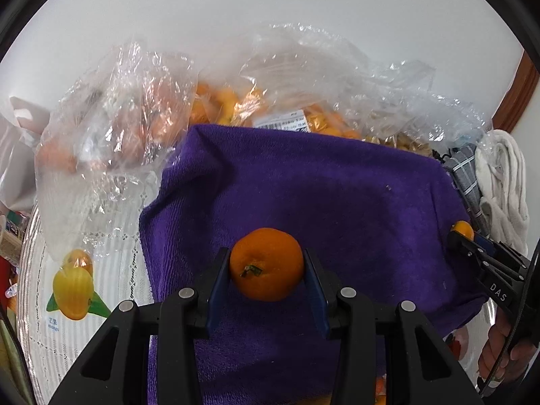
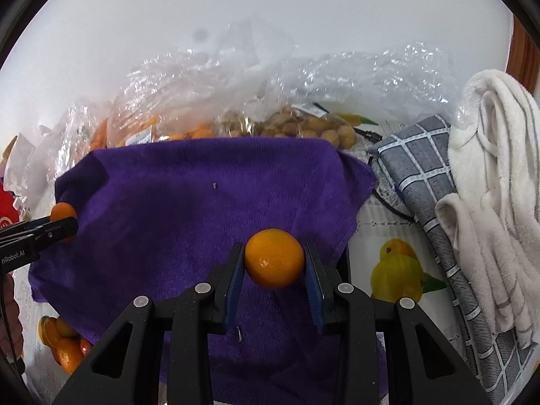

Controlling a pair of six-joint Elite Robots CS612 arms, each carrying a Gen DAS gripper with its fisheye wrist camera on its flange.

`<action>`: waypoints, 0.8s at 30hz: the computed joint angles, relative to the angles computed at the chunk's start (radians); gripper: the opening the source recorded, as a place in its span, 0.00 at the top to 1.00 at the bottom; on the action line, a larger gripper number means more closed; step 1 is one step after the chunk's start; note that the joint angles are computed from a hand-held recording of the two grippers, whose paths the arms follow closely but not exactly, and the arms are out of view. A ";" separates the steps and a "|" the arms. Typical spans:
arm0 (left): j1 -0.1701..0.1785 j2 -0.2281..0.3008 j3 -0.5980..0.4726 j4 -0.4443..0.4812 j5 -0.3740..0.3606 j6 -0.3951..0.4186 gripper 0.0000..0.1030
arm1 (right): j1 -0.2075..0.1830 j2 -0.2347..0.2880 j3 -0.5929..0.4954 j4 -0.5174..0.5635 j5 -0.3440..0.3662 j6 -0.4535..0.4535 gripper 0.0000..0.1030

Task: Organize fruits
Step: 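Carry the orange with the left gripper over the purple towel while the right carries the tangerine, then open the right gripper onto the towel while the left gripper releases its orange there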

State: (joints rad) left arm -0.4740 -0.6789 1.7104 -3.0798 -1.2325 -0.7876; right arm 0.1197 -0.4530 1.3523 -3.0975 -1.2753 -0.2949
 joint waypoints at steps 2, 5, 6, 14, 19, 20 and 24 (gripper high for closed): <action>0.000 0.003 -0.005 0.014 0.000 0.000 0.61 | 0.001 0.004 -0.005 0.010 -0.003 -0.003 0.67; -0.001 0.007 -0.009 0.022 -0.005 0.006 0.61 | 0.004 0.007 -0.009 0.020 -0.009 -0.010 0.67; -0.002 0.008 -0.011 0.026 -0.005 0.009 0.61 | 0.004 0.007 -0.009 0.022 -0.011 -0.013 0.67; -0.004 0.018 -0.032 0.066 -0.002 0.006 0.61 | 0.005 0.010 -0.013 0.028 -0.016 -0.017 0.67; -0.007 0.018 -0.032 0.072 0.006 0.012 0.61 | 0.008 0.011 -0.012 0.023 -0.022 -0.017 0.67; -0.007 0.017 -0.031 0.074 0.008 0.015 0.60 | 0.008 0.011 -0.012 0.024 -0.022 -0.018 0.66; -0.009 0.018 -0.032 0.079 0.014 0.012 0.60 | 0.009 0.010 -0.012 0.033 -0.020 -0.013 0.59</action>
